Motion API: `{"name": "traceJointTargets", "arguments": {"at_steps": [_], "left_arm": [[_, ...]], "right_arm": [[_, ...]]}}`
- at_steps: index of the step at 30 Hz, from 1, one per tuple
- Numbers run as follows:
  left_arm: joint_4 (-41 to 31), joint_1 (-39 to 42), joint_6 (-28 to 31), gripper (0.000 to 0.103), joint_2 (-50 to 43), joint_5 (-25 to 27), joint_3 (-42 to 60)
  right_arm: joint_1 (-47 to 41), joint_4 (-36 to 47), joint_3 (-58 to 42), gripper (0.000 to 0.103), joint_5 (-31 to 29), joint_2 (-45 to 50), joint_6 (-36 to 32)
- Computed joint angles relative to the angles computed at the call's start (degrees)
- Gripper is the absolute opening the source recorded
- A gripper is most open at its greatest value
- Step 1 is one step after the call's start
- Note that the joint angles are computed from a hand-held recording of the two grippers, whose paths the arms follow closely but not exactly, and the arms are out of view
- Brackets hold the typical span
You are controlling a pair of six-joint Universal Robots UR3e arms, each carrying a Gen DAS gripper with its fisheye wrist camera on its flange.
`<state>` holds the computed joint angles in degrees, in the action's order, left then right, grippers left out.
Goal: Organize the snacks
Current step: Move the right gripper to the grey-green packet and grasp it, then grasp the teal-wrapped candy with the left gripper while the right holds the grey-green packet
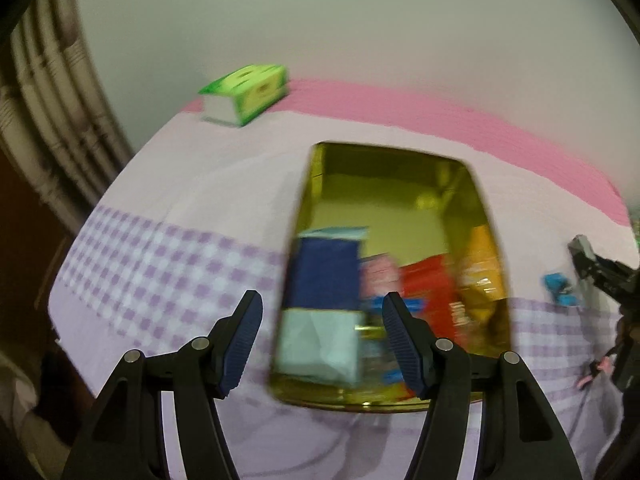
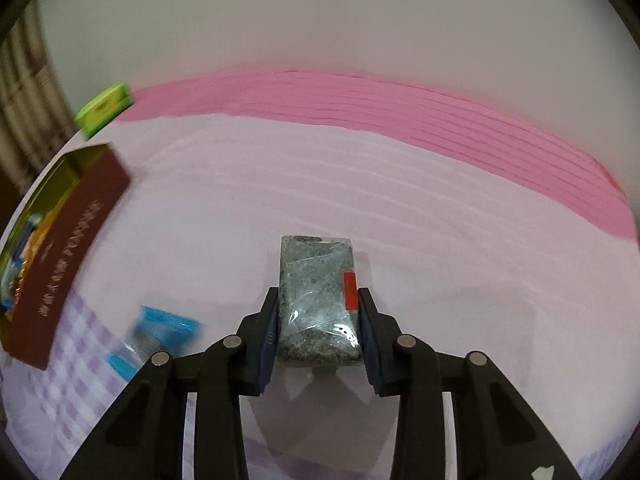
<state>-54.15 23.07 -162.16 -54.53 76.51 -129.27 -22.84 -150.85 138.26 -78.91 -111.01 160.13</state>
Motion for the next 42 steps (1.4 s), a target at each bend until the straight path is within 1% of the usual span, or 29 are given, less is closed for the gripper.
{"name": "traceJointTargets", "arguments": {"at_steps": [3, 6, 8, 9, 11, 12, 14, 16, 18, 19, 20, 21, 25, 32, 36, 42], "left_arm": [[1.9, -7.1, -3.9, 0.063, -3.9, 0.9, 3.1], [4.7, -16.6, -8.3, 0.063, -10.2, 3.2, 7.3], [5.3, -22.2, -10.8, 0.063, -15.3, 3.6, 10.8], [4.9, -24.2, -11.8, 0.063, -17.1, 3.5, 12.2], [3.6, -28.2, -14.0, 0.063, -21.7, 2.8, 15.9], [3.1, -29.8, -14.9, 0.063, -23.7, 2.3, 17.5], [2.6, -32.7, -16.2, 0.063, -27.5, 1.5, 20.6], [2.5, -35.5, -17.5, 0.063, -30.8, 2.1, 23.5], [2.4, -38.4, -19.1, 0.063, -34.9, 2.7, 27.2], [2.2, -39.5, -19.9, 0.063, -36.6, 3.0, 28.8], [1.5, -40.5, -20.8, 0.063, -38.9, 3.0, 31.1], [1.1, -40.9, -21.2, 0.063, -40.5, 2.7, 32.5], [-0.5, -42.8, -23.5, 0.063, -47.3, 2.2, 38.6], [-3.3, -45.1, -26.6, 0.061, -54.2, 1.8, 45.5], [-5.6, -45.7, -28.1, 0.055, -57.5, 1.0, 49.4], [-8.4, -47.0, -29.2, 0.044, -61.8, 2.1, 54.6]], "right_arm": [[-6.7, 1.3, 4.6, 0.034, 1.0, -7.0, -0.2], [-11.0, 1.8, 8.5, 0.034, 0.6, -13.2, 0.3], [-12.6, 2.0, 10.3, 0.034, -0.2, -16.4, 0.7], [-12.8, 1.5, 11.1, 0.034, -0.9, -17.4, 0.8], [-15.7, 4.3, 12.4, 0.034, 0.5, -21.6, -0.9], [-15.6, 3.8, 12.6, 0.034, 0.3, -21.6, -0.6], [-18.4, 7.7, 12.8, 0.034, 2.0, -25.2, -2.5], [-18.6, 8.1, 12.6, 0.034, 2.1, -25.0, -2.6], [-20.9, 11.8, 12.2, 0.034, 3.5, -27.4, -4.3], [-21.2, 12.2, 12.2, 0.034, 3.9, -27.6, -4.3], [-20.7, 10.8, 12.3, 0.034, 3.8, -26.2, -3.7], [-21.9, 11.7, 12.7, 0.034, 4.6, -27.1, -4.6], [-21.5, 10.7, 13.0, 0.034, 4.3, -26.6, -4.3], [-21.5, 10.8, 13.0, 0.034, 4.4, -26.7, -4.4], [-21.2, 9.7, 12.8, 0.035, 4.2, -25.4, -4.1], [-21.1, 9.3, 12.9, 0.035, 4.1, -25.1, -4.0]]}}
